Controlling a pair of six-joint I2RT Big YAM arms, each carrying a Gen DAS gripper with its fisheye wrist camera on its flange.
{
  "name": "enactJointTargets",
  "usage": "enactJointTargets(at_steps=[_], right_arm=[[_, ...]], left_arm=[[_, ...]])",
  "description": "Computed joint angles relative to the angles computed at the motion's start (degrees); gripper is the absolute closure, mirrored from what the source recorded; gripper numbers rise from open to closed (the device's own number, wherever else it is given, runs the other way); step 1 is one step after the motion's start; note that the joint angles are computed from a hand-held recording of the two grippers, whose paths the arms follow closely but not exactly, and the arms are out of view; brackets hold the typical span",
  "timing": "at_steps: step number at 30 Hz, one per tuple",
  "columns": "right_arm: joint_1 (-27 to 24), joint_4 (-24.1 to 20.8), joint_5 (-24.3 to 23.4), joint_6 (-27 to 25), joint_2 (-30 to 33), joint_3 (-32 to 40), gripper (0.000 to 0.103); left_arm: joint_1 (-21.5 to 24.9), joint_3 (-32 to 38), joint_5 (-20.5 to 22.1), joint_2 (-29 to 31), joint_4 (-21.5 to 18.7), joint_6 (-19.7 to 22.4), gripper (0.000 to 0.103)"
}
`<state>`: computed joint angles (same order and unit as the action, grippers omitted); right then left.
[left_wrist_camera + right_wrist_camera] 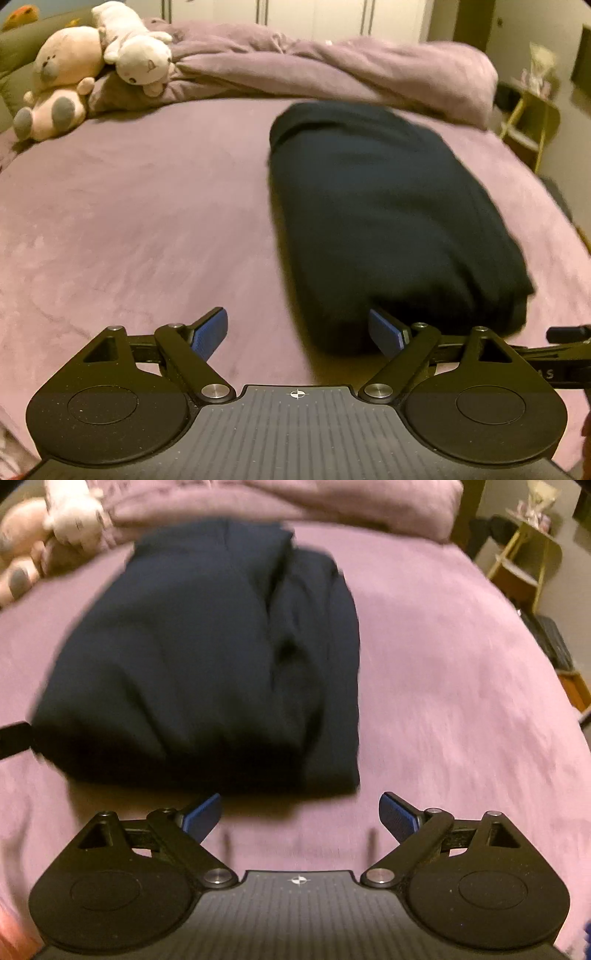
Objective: Fold large clothes
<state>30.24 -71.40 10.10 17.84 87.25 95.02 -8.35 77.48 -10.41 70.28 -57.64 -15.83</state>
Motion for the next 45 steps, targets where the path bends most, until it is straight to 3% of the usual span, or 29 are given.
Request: enactJointTargets(at_steps=[4,7,12,19,24,35,45], right_arm=[[0.2,-1.6,-4.6,2.0,-2.6,-0.9,0.004],[0.5,-4.4,-4.8,3.1,-3.2,1.0,0.004],[1.6,-8.5,-3.4,4.5,-3.9,4.3,0.004],[3.2,-12.0,-5.5,5.4,-4.1,8.0,0.004],[4.7,-10.4,-2.5,5.7,-3.9,10.3,0.004],[4.6,-13.0,1.6,5.5,-0.4,13.8,0.004],[4.5,-13.1,2.1,5.4,0.1,13.8,0.004]], left_arm=[[-0.6,-0.7,-1.1,-2.2,-2.6,-1.3,0.013],[-1.5,0.5,-2.9,-2.9,-5.4,-3.0,0.007],[-3.5,2.8,-7.2,-3.7,-9.0,-3.7,0.006],[-3.0,7.2,-3.1,-2.2,-16.4,-5.7,0.006],[-3.3,7.9,-4.0,-2.1,-17.3,-4.6,0.006],[-4.0,10.3,-7.5,0.5,-18.9,-2.3,0.006],[-4.0,11.4,-5.0,1.8,-20.3,-2.1,0.006]])
